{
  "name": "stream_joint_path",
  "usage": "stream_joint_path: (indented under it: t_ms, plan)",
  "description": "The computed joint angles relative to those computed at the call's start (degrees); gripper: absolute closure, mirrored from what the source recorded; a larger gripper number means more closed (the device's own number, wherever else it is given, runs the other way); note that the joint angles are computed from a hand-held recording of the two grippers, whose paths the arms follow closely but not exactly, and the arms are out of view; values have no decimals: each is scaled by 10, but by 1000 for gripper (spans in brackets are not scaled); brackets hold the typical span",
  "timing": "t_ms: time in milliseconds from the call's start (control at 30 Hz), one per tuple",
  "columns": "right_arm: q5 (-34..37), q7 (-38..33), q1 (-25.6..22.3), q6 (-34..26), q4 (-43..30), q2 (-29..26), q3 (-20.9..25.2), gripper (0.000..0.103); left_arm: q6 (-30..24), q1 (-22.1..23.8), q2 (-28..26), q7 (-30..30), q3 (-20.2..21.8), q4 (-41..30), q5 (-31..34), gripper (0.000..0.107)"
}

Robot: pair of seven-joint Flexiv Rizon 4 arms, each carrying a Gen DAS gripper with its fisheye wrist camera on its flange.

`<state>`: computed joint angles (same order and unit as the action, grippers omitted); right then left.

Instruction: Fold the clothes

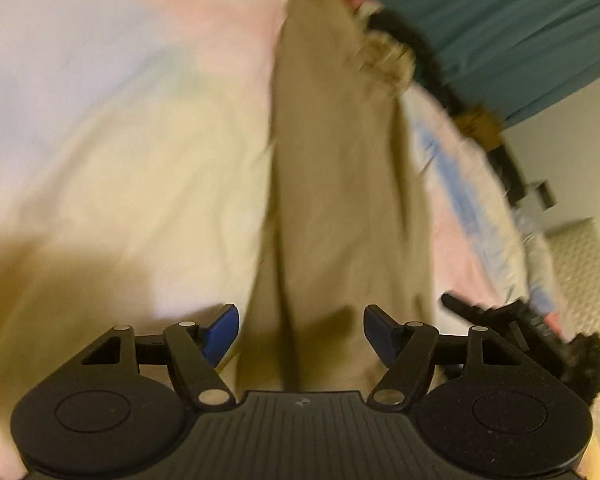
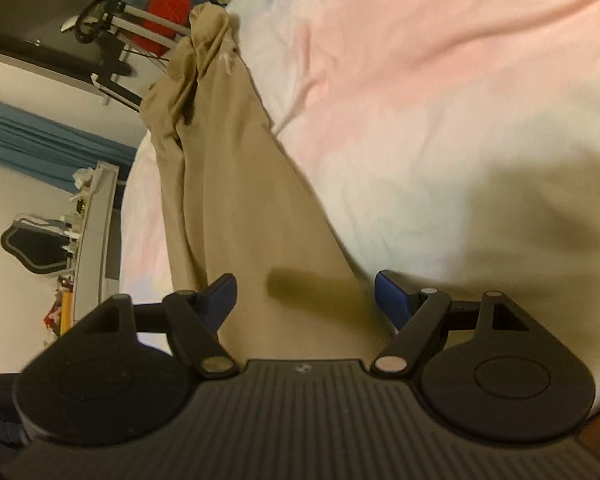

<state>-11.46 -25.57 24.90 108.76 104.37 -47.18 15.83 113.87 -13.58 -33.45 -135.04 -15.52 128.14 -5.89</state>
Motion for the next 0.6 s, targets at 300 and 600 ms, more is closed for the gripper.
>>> stream_joint_path:
  t_ms: [300, 600]
  plan:
    - [10, -21, 43, -21, 4, 14, -39, 31, -11, -23, -10, 23, 23, -25, -16, 71]
    - [32, -33, 64, -30, 16, 28, -52, 31, 91, -88, 10, -13, 63, 28, -75, 101]
